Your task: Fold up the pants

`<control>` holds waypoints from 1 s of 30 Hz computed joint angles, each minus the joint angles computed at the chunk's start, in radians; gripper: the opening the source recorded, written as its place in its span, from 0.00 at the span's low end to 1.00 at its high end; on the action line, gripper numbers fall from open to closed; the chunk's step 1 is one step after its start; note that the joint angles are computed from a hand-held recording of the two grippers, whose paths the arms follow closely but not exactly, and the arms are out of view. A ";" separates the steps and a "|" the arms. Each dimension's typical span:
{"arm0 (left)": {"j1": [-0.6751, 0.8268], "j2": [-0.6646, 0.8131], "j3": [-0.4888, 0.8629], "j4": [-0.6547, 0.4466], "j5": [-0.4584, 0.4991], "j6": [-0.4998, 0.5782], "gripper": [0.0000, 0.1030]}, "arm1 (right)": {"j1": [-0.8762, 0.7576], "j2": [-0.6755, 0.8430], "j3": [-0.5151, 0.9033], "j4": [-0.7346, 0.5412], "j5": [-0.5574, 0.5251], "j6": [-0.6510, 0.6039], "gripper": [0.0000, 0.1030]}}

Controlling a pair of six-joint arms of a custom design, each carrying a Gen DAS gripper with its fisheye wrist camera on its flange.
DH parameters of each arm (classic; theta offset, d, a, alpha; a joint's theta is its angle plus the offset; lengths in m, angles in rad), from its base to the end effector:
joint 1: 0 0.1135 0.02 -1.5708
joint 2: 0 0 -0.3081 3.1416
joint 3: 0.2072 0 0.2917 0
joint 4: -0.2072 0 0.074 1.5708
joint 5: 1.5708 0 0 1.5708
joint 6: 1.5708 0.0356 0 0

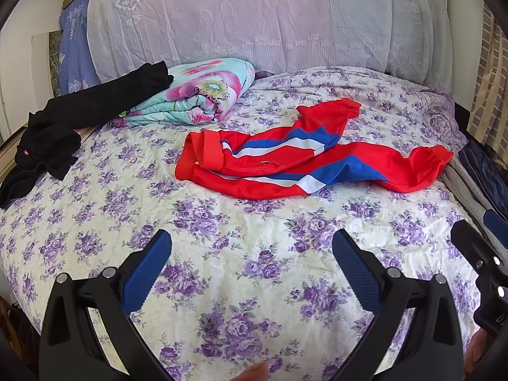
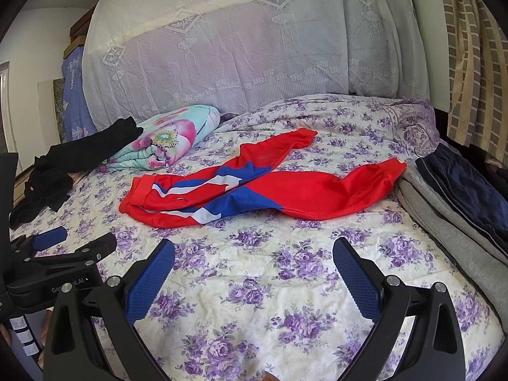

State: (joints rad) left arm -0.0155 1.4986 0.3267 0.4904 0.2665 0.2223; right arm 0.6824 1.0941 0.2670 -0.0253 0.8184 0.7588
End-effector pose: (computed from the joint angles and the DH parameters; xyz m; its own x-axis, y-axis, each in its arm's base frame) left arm 0.2479 -0.0132 0.1128 -0.5660 0.2215 -0.7941 0.3529 0.9356 0.0094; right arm 0.1567 0.0938 0.1438 -0.4639 0.2289 -0.8558 0.3599 0.9314 0.0540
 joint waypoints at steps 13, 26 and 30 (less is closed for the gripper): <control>0.009 0.005 -0.014 0.015 0.004 0.007 0.96 | 0.007 0.002 -0.003 -0.005 -0.002 0.017 0.97; 0.028 0.099 -0.010 0.078 0.021 0.054 0.96 | -0.162 0.012 -0.072 0.139 -0.144 -0.100 0.97; 0.031 0.282 0.111 0.095 -0.011 0.081 0.96 | -0.396 0.021 -0.118 0.226 -0.293 -0.211 0.97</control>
